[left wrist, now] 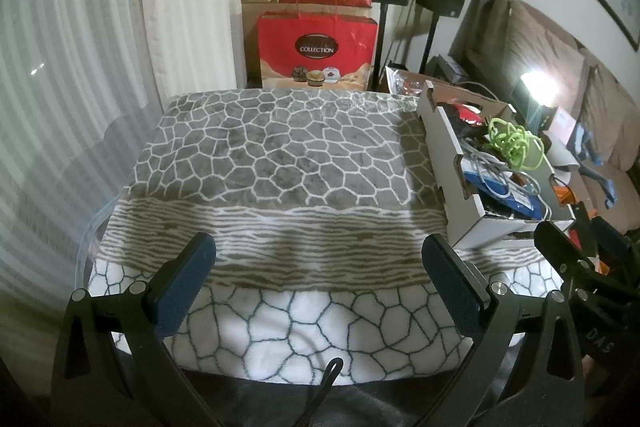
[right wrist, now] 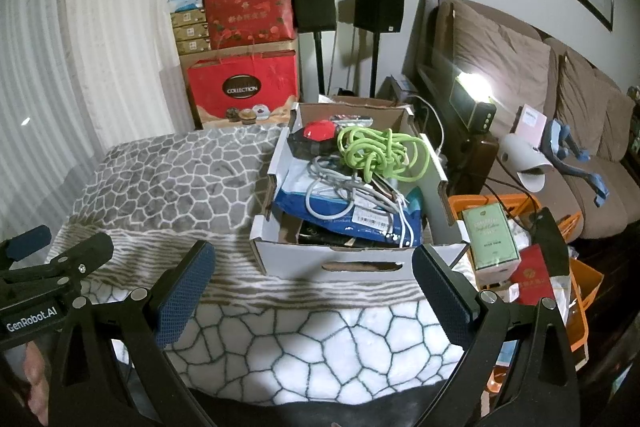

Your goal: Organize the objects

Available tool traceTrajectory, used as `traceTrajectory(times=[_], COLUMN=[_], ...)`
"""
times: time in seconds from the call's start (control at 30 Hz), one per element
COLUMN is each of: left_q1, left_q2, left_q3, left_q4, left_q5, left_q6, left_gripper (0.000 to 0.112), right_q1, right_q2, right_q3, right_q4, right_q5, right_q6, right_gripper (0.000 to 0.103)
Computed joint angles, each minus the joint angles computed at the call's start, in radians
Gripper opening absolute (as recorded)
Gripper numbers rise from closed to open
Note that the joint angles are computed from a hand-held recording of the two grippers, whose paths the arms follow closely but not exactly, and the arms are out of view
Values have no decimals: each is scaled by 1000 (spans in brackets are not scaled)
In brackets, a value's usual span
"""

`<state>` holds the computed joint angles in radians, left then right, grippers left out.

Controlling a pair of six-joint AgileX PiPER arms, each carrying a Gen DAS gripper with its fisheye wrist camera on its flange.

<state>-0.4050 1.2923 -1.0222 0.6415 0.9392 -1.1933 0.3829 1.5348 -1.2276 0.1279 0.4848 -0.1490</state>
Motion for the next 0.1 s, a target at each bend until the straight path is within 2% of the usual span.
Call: traceTrajectory(times=[0.1], left_q1=[-5], left_q2=[2], left_q3=[-3], left_q4=[9], left_q5=[9], left_q6=[-10], left_gripper=[103], right_q1=[0], right_q2=[1], right_q3=[-1], right_q4=[-5], right_q5=[-2], right_q6=[3], right_gripper=[100])
